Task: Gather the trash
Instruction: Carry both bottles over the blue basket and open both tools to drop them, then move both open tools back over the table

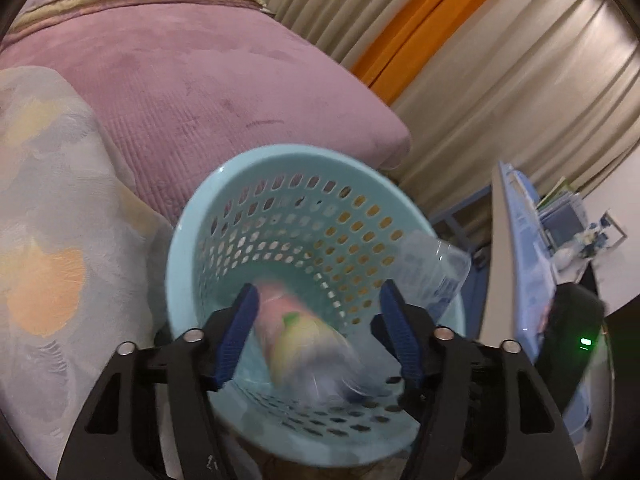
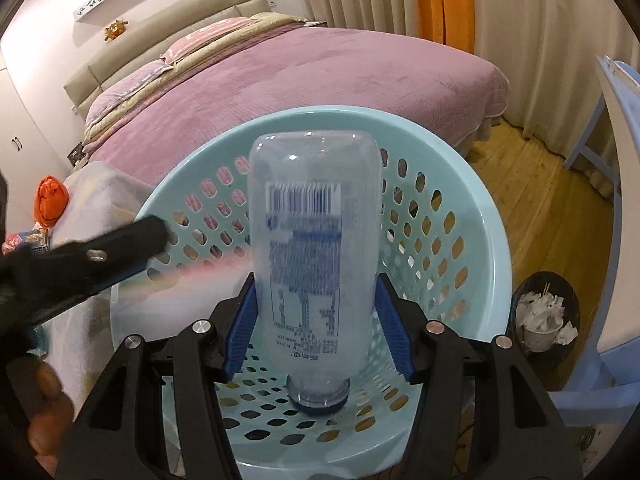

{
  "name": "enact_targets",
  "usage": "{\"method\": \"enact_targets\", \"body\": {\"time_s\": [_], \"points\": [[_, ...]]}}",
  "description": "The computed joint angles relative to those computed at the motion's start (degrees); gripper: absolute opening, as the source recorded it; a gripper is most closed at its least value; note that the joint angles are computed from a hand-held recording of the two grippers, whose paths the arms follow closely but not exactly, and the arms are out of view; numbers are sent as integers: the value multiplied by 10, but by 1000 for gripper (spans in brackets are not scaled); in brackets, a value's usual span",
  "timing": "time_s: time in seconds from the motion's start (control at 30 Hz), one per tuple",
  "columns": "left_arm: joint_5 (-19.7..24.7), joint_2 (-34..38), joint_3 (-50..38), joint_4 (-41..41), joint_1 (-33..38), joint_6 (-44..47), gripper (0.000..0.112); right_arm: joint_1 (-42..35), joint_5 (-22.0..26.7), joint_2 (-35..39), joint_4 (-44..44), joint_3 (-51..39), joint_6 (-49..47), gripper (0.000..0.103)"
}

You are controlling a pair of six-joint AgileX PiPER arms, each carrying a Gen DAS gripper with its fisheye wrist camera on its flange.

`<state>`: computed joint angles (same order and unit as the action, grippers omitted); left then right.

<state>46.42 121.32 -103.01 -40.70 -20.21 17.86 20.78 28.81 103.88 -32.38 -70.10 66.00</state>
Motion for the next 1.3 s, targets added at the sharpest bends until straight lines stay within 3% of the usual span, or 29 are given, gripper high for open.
{"method": "enact_targets", "body": {"time_s": [0.1,0.23,0.57,0.8,1.1,1.3], "points": [[-15,-40,39,-3,8,26,64,-2,-2,-12,-6,7,10,56],[-31,-84,91,-20,16,61,64,9,1,-40,-70,25,80,69],[-70,-219,234,-67,48,158,68,52,29,-103,-130,36,131,69],[-86,-324,324,-87,112,196,70,136,74,-110,-170,-5,137,69],[-123,-446,402,-18,259,130,86,241,105,-37,-162,-142,65,72],[-157,-449,407,178,362,-64,88,273,129,69,-75,-297,-55,72]]}}
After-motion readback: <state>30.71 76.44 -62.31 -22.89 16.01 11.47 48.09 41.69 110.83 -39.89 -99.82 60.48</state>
